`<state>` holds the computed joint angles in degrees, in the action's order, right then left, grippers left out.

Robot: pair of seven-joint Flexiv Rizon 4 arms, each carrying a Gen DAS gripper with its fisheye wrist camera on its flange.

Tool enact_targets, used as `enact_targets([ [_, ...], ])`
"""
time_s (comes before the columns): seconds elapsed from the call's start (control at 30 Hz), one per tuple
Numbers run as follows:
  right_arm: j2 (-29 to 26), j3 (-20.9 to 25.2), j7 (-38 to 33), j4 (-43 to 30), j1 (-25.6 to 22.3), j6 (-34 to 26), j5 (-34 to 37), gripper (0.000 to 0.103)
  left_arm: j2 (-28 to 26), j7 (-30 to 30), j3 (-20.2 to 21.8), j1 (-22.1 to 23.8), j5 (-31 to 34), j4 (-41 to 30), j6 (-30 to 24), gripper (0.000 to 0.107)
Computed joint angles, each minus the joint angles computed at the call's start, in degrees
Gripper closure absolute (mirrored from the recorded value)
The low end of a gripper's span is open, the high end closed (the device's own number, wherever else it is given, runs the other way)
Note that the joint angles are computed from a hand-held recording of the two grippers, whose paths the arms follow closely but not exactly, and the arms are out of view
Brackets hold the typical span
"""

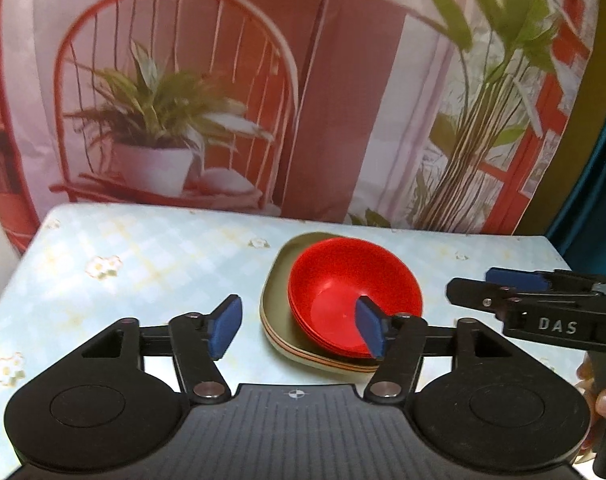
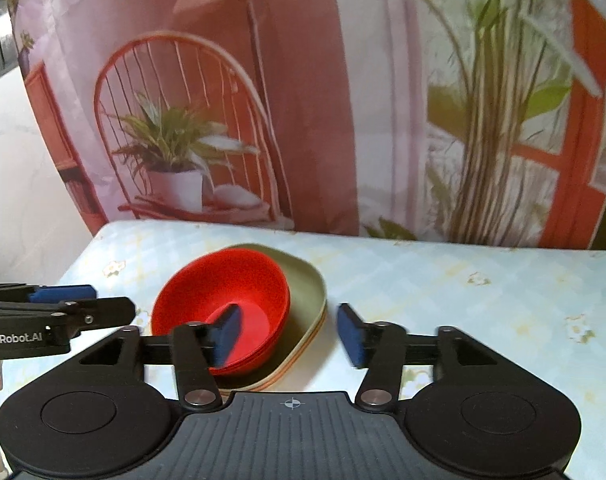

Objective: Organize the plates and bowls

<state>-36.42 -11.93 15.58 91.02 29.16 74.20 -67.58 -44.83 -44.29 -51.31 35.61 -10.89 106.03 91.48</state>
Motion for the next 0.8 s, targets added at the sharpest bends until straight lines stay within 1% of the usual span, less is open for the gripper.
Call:
enact_targets([
  [0.03, 0.99, -0.61, 1.19, 0.9, 0.65, -0.34, -1.26, 0.045, 0.27, 0.14, -0.84, 0.89, 0.31, 0.84, 0.66, 0.038],
  [0.1, 3.04, -0.47, 2.71, 2.57, 1.24, -2.02, -3.63, 0.041, 1.14, -0.24, -2.17, 2.57, 1.53, 2.77, 2.4, 0.033],
  [0.13, 3.96, -0.01, 3.4, 3.28, 1.26, -2.99, -4.83, 0.038, 1.56, -0.67, -2.96, 3.59, 2.41, 3.88, 3.52, 0.032],
  [0.2, 5.7, 0.85, 5.4, 4.65, 1.12, -4.42, -7.6, 0.031, 2.08, -2.02, -4.43, 5.54, 4.31, 5.55, 5.05, 0.024],
  [0.3, 8.2, 2.25, 9.24, 6.58, 0.64, -5.61, -12.32, 0.028, 2.72, -4.25, -7.13, 9.08, 7.39, 8.39, 7.33, 0.019],
  [0.33, 9.01, 2.89, 10.07, 7.16, 0.46, -6.23, -13.5, 0.023, 3.06, -5.03, -7.91, 10.2, 8.41, 9.34, 7.93, 0.018],
  [0.4, 10.47, 4.25, 11.32, 8.08, 0.2, -7.92, -15.61, 0.017, 4.07, -6.8, -9.3, 12.46, 10.31, 11.31, 9.03, 0.01],
  [0.47, 11.9, 5.81, 11.76, 8.99, 0.05, -10.05, -17.22, 0.014, 4.66, -8.7, -10.73, 14.76, 12.38, 13.32, 10.94, 0.007],
  [0.6, 14.48, 9.2, 12.71, 10.66, -0.49, -13.63, -20.08, 0.002, 6.47, -12.65, -13.21, 19.37, 16.04, 16.82, 13.04, 0.004],
  [0.67, 15.79, 11.03, 13.02, 11.51, -0.65, -15.78, -21.2, 0.0, 7.62, -14.73, -14.97, 22.22, 17.77, 18.71, 13.44, 0.004],
  [0.8, 17.97, 14.78, 11.65, 12.9, -0.17, -21.3, -20.37, 0.0, 10.74, -18.97, -18.32, 28.0, 21.4, 22.67, 15.05, 0.004],
])
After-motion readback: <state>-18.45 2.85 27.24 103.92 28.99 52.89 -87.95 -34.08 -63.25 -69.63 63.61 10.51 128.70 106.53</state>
